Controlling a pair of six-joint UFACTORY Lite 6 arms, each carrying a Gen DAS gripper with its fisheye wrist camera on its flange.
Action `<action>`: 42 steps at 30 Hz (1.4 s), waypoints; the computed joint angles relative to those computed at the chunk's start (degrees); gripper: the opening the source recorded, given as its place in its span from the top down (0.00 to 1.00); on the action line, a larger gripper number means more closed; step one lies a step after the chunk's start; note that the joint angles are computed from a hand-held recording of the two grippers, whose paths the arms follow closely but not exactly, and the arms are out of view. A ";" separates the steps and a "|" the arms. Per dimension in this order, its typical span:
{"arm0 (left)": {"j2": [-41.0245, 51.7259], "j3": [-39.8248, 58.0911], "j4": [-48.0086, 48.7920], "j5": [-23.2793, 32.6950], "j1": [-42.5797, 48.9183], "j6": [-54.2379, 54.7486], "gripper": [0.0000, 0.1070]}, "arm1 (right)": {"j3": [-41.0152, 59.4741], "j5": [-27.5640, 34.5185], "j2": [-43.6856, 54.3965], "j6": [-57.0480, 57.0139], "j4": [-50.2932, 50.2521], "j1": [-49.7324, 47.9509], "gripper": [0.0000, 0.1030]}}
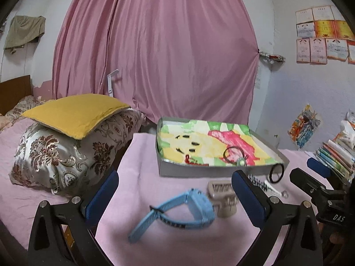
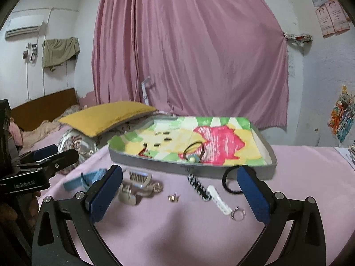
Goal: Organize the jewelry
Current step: 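Move the left tool to the blue smartwatch while the right tool reaches the earring, then grasp the blue smartwatch with the left tool while the right tool grasps the earring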
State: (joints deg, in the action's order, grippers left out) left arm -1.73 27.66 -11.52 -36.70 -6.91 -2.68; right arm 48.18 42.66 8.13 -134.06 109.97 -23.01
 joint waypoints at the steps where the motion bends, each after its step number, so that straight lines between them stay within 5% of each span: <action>1: 0.03 -0.37 0.31 0.16 0.13 -0.06 0.05 | 0.77 -0.78 0.73 1.44 -1.95 -0.01 0.02; 8: 2.18 0.69 7.28 5.11 1.89 -4.71 0.05 | 6.93 -5.72 6.35 14.36 -15.40 2.14 0.04; 11: 3.99 2.34 8.60 7.03 1.52 -4.97 0.05 | 8.82 -6.89 8.30 17.88 -19.57 3.41 0.20; 15: 5.52 3.70 10.19 8.09 0.11 -5.09 0.19 | 12.24 -7.82 11.12 24.13 -26.65 4.74 0.46; 18: 6.88 5.29 13.00 9.34 -0.27 -7.12 0.35 | 14.64 -8.81 12.98 28.27 -31.02 5.84 0.54; 24: 10.74 9.74 15.26 13.52 -1.50 -8.40 0.52 | 20.05 -9.97 16.24 36.94 -39.40 8.30 0.63; 32: 14.91 16.07 10.21 20.95 -2.24 -4.05 0.62 | 26.23 -10.86 20.42 44.25 -46.72 10.99 0.68; 39: 16.93 19.47 24.89 24.30 -1.21 -18.14 0.72 | 28.11 -9.95 22.02 46.15 -48.70 11.14 0.82; 42: 16.81 19.75 23.21 24.97 -1.67 -16.86 0.76 | 30.14 -7.84 23.52 47.83 -49.35 10.22 0.89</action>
State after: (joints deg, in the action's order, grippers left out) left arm 15.08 47.41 11.69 -11.73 -8.58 -19.54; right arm 78.31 34.82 31.64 -86.23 60.62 -12.79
